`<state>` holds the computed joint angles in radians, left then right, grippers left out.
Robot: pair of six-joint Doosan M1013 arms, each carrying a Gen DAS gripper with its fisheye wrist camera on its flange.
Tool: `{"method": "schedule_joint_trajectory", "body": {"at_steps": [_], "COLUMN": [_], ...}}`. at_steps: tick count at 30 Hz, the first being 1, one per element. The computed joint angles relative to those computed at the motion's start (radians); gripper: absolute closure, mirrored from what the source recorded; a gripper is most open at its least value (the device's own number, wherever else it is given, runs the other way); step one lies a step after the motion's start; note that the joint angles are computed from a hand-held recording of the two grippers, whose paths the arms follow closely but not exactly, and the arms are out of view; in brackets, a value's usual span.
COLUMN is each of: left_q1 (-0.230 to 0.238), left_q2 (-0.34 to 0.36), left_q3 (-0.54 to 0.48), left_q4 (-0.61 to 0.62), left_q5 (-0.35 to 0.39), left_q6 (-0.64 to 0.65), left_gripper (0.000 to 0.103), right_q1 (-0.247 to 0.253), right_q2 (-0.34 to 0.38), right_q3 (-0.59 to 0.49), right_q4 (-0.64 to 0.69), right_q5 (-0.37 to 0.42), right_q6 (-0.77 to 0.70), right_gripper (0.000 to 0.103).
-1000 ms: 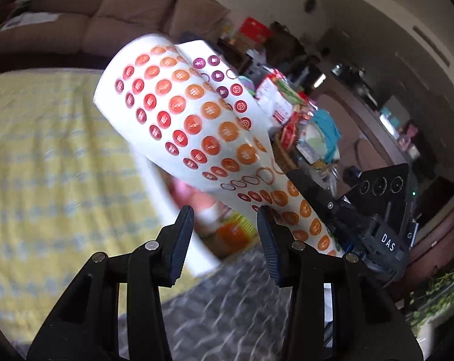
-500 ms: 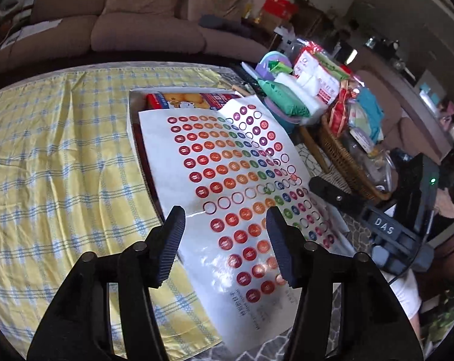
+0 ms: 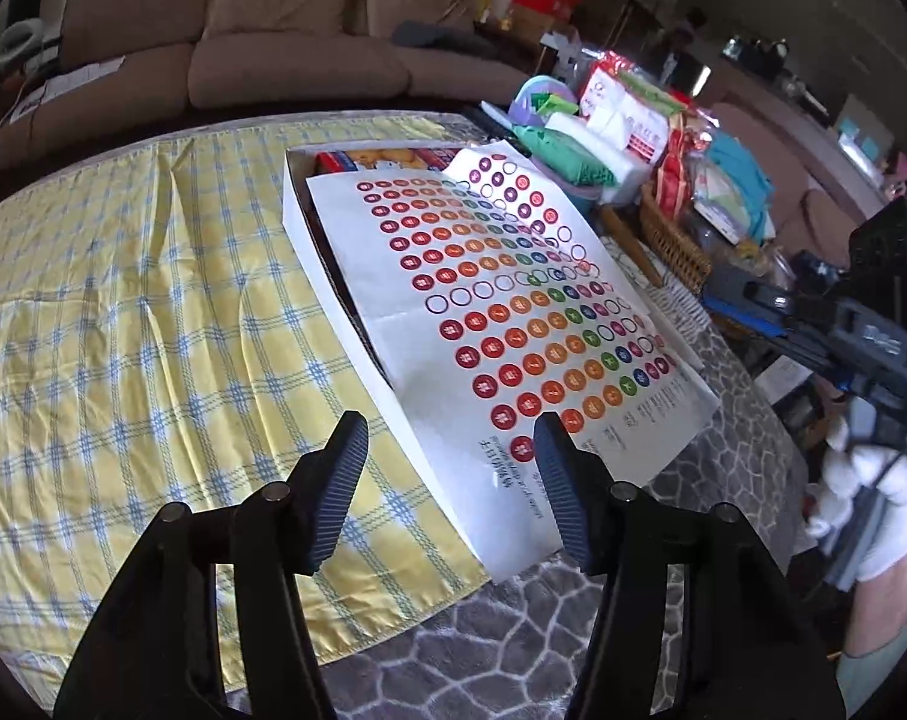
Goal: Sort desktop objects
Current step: 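Press the sticker sheet down onto the box contents with the left tool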
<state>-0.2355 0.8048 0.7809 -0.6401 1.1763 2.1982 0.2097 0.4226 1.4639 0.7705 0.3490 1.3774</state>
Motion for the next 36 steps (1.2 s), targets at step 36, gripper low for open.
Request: {"method": "schedule_joint_trajectory", "body": {"at_steps": [36], "left_q1": [-0.047], "left_q2": [0.054], "left_q3": [-0.147], "left_q4": [0.074], "left_q5": [0.041], "left_q6": [-0.043], "left_gripper": [0.044], "right_q1": [0.003], "right_q2": [0.002], "right_q3": [-0.007], "right_q4": [0.026], "right_q5": [-0.077], "right_q6": [0.025], "right_gripper": [0.064]}}
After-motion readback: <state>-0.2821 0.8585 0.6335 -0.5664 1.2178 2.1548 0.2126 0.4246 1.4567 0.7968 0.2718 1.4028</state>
